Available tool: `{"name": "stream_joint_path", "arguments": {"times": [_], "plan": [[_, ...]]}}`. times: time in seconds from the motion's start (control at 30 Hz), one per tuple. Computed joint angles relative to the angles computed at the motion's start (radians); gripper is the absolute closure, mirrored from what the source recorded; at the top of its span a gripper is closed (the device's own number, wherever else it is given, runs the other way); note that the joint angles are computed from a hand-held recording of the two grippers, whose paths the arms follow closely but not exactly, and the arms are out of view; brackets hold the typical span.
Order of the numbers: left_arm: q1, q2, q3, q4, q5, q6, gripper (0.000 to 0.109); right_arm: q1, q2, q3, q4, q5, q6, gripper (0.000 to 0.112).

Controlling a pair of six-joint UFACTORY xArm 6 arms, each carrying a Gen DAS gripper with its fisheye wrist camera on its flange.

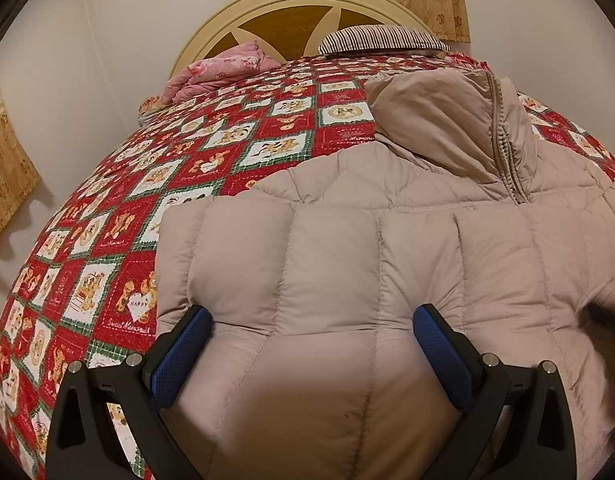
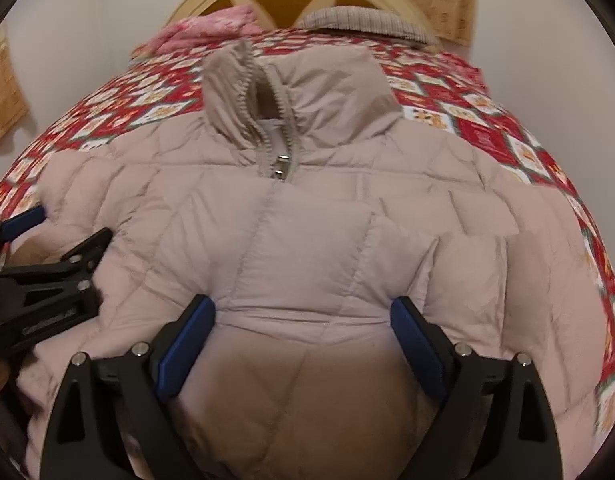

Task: Fold large clothes
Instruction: 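Grasp the jacket side edge with the right tool and lift it toward the zipper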

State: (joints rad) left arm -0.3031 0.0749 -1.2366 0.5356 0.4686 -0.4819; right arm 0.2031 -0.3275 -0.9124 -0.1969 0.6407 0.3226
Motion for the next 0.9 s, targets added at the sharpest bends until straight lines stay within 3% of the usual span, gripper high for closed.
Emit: {"name": "stream_joint_path", "arguments": {"times": [0.13,0.3,0.53,0.6,0.67,0.7,0.73,0.9], "plan": [[0.002,-0.001,0.003,-0.001,-0.007,-0.003,0.007,-0.063,0.004,-0.095,0.105,-0.026,-0.056,0.020],[0.001,-0.001,0.004,-0.002,-0.007,-0.002,0.007,-0.094,0.240,-0.416,0.022,0.050,-0.004,0.017],[0.002,-0.001,0.004,-0.001,-0.008,-0.002,0.007,-0.093,0.627,-0.907,0.035,0.323,0.009,0.020],[0.002,-0.001,0.004,-0.003,-0.008,0.000,0.007,-0.104,0.659,-0.944,0.053,0.362,-0.005,0.033],[0.002,-0.001,0.004,-0.003,-0.008,0.000,0.007,-0.110,0.666,-0.950,0.075,0.390,-0.041,0.064],[0.002,-0.001,0.004,-0.003,-0.008,0.000,0.007,-0.108,0.637,-0.908,0.052,0.377,-0.052,0.088],[0.002,-0.001,0.004,-0.004,-0.009,0.001,0.007,-0.110,0.609,-0.870,0.035,0.358,-0.062,0.098],[0.002,-0.002,0.005,-0.004,-0.010,-0.001,0.007,-0.160,0.426,-0.645,0.092,0.257,-0.131,0.106]]}}
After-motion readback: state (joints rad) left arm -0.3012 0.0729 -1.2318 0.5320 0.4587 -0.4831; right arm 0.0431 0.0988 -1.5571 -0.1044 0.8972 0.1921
